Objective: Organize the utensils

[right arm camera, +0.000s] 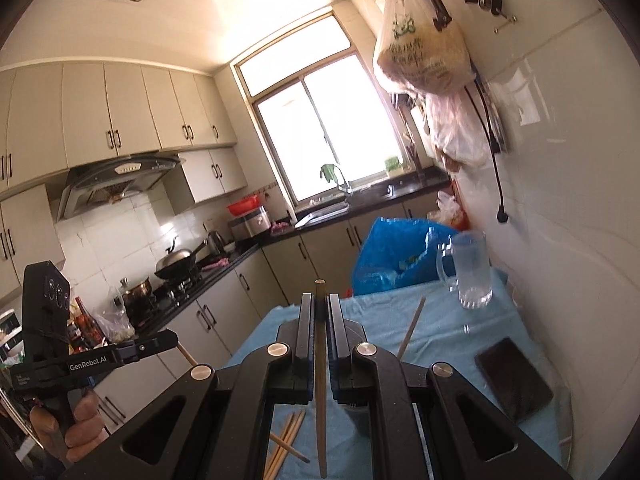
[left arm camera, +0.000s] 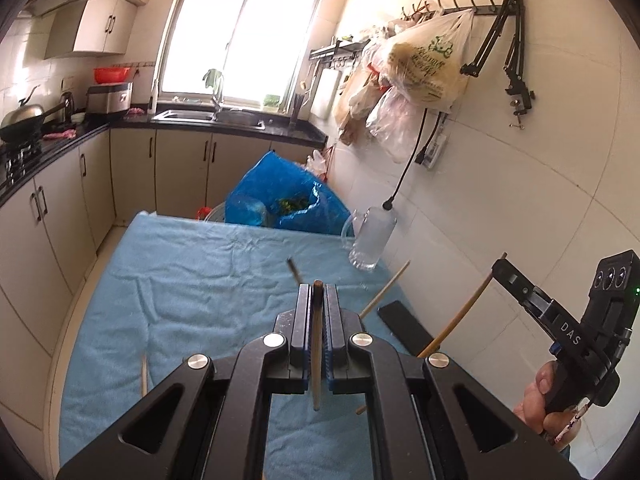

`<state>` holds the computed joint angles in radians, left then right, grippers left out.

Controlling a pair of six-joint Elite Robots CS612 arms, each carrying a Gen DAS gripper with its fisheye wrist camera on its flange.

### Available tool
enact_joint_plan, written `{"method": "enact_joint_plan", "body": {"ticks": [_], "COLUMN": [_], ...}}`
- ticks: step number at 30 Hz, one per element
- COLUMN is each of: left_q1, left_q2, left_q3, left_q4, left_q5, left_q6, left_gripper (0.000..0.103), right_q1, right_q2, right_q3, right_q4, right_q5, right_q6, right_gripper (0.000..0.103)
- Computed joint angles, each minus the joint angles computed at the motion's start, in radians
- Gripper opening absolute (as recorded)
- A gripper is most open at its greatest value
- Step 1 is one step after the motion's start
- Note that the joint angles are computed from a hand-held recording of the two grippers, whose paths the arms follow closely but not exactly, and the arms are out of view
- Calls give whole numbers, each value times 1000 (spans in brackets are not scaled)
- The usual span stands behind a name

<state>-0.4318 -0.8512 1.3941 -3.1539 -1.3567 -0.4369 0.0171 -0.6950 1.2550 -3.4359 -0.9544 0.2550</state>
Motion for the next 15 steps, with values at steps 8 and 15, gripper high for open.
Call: {"method": "enact_joint_plan", "body": {"ticks": [8,15], "left_q1": [2,5], "left_q2": [24,58], "left_q3": [-97,-185], "left_q4": [17,32], "left_q5": [-5,-11], "left_q6": [45,58], "left_gripper": [5,5], "right_q1": [-5,-1], "right_q2": [27,64], "right_q3": [-94,-189], "right_q4": [15,40], "right_q5": [-9,-52], "right_q6": [39,65], "right_gripper": [6,6]}}
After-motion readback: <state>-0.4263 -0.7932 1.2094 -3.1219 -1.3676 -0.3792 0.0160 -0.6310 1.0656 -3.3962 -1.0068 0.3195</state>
